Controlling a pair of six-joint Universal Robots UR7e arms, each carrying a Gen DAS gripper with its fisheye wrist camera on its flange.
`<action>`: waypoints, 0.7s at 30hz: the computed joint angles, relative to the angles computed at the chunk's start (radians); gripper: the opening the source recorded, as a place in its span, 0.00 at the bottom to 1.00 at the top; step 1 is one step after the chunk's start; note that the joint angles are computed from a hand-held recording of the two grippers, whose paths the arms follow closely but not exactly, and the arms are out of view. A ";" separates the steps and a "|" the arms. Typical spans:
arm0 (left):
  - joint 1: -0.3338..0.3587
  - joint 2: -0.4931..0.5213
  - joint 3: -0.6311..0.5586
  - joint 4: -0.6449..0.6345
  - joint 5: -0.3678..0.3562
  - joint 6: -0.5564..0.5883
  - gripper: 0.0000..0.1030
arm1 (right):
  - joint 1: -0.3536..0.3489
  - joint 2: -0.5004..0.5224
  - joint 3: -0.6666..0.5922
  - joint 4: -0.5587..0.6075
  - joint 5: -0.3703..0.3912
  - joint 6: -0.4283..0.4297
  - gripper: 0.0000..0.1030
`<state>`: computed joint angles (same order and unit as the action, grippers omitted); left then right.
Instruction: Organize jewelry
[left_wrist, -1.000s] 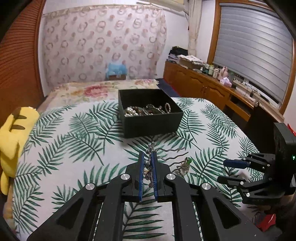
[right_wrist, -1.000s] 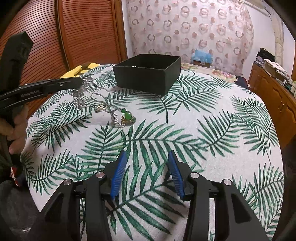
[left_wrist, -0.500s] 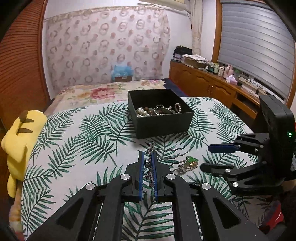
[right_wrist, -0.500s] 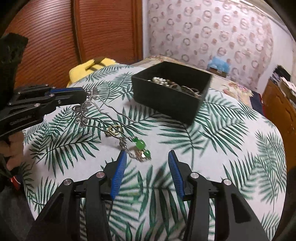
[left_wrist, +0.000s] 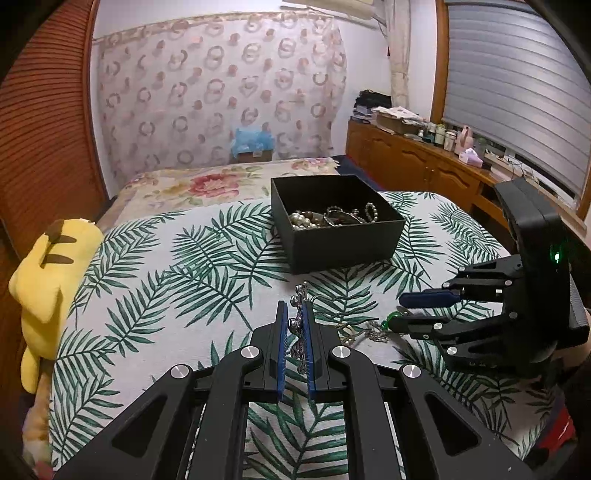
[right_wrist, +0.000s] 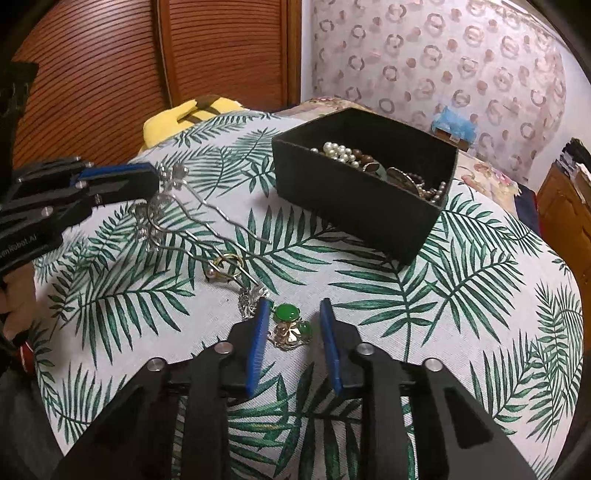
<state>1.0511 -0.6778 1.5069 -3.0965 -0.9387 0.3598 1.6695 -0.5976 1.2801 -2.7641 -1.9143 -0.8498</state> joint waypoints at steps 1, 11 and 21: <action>0.001 -0.001 0.000 -0.001 0.000 0.000 0.07 | 0.000 0.001 -0.004 0.006 0.002 0.001 0.24; 0.003 -0.004 0.002 -0.006 0.001 -0.004 0.07 | 0.001 -0.023 0.017 -0.003 0.036 0.009 0.16; 0.003 -0.008 0.007 -0.015 -0.001 -0.003 0.07 | 0.004 -0.057 0.025 -0.008 0.079 0.027 0.16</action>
